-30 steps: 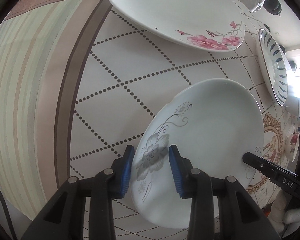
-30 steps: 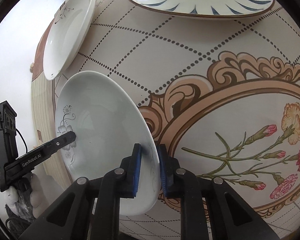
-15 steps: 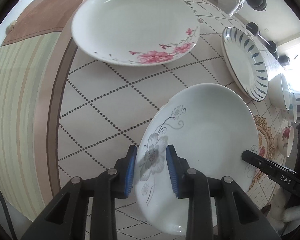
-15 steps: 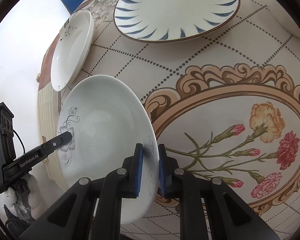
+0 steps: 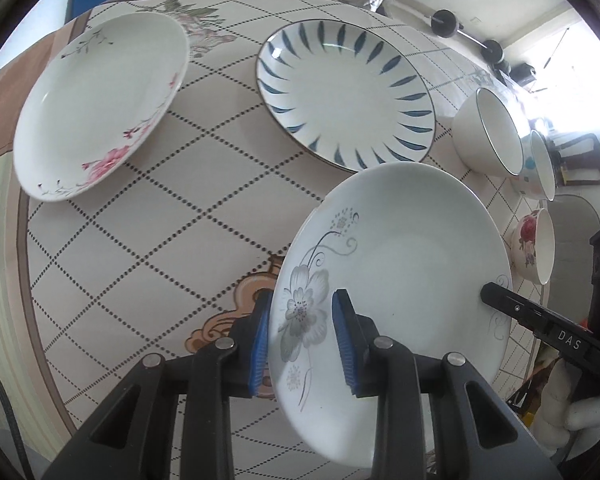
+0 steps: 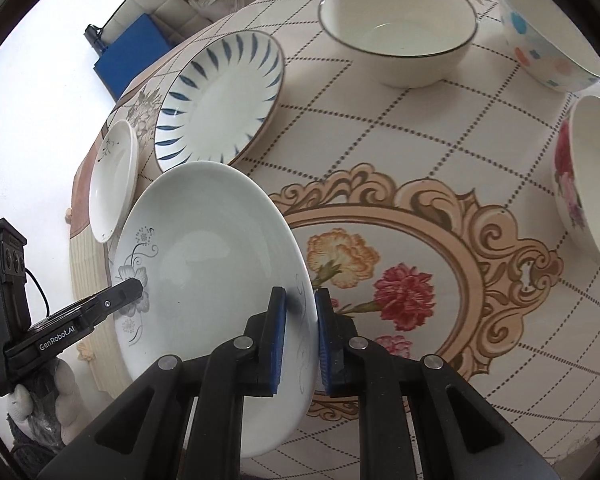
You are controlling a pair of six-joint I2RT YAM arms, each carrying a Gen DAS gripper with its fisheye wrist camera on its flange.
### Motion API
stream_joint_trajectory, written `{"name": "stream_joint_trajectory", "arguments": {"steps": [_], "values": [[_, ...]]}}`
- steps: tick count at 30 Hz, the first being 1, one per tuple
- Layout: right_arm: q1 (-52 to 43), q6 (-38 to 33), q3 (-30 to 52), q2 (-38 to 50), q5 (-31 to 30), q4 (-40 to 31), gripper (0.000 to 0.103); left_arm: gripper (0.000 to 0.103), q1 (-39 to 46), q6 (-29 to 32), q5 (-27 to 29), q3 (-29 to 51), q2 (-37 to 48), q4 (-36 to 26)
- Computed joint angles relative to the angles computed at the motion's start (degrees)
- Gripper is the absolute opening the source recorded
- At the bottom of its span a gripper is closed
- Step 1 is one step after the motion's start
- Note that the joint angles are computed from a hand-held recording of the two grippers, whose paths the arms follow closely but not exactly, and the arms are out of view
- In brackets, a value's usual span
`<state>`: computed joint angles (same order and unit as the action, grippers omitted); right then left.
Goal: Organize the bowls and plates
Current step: 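Carry the grey-flower plate with both grippers toward the bowls and set it down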
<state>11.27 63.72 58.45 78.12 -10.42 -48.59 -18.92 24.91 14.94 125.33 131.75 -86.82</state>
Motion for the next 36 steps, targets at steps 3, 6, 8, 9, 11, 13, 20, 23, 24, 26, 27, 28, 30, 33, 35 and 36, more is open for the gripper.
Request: {"name": "stream_joint_trajectory", "arguments": {"steps": [3,6,8,9,11,13,20,23,24,26,27,28,30,33,35,36], "values": [[-2.07,0.08,-3.31,-4.01,0.97,-1.17,0.017,0.027,-3.15,-0.94,-0.30,-3.02,-1.19,2.02],[-4.67,-0.52,-7.30,-8.39,0.81,-1.82,0.017,0.027,-4.74,-1.14,-0.57,-5.02,-2.04,2.88],[-5.64,-1.24,-9.15,-10.25,0.75,-2.20,0.017,0.027,-5.45,-1.41,-1.01,-6.02,-2.20,3.58],[-5.80,-1.33,-9.38,-10.08,0.72,-2.01,0.017,0.027,-5.93,-1.84,-1.35,-6.31,-2.03,3.91],[-6.11,-1.55,-10.64,-10.09,0.54,-1.24,0.017,0.027,-6.62,-2.36,-1.85,-7.17,-1.95,4.78],[-6.38,-1.93,-11.54,-9.35,0.18,-0.16,0.017,0.027,-7.59,-2.61,-3.39,-9.23,-2.44,6.66],[-8.41,-4.13,-14.89,-6.42,-1.74,5.11,0.017,0.027,-9.68,-4.11,-6.96,-13.88,-3.20,11.00],[-8.47,-4.03,-15.58,-5.80,-2.09,6.87,0.017,0.027,-10.28,-4.54,-8.11,-15.71,-3.55,12.33],[-8.51,-4.15,-15.84,-5.75,-2.34,7.03,0.017,0.027,-10.45,-4.72,-8.33,-16.46,-3.67,12.82],[-8.17,-4.49,-15.74,-5.01,-2.35,7.31,0.017,0.027,-10.52,-4.94,-8.67,-17.78,-3.83,13.49],[-8.05,-4.61,-15.79,-4.77,-2.39,7.29,0.017,0.027,-10.62,-5.07,-8.65,-18.66,-4.46,14.34],[-7.79,-4.60,-15.77,-4.47,-2.21,7.27,0.018,0.027,-10.95,-5.27,-9.10,-19.32,-4.87,14.87],[-7.78,-4.86,-15.57,-3.73,-2.38,7.45,0.018,0.027,-11.31,-6.13,-9.22,-18.95,-4.58,14.74],[-7.94,-5.04,-14.92,-2.82,-2.42,7.64,0.018,0.027,-11.17,-6.49,-8.96,-16.99,-3.38,13.87],[-7.86,-5.18,-14.15,-1.84,-2.20,7.70,0.018,0.027,-11.20,-6.38,-9.26,-16.51,-3.06,13.97],[-8.04,-5.45,-14.10,-1.73,-2.31,7.76,0.018,0.027,-11.20,-6.52,-9.15,-16.62,-3.22,13.87]]}}
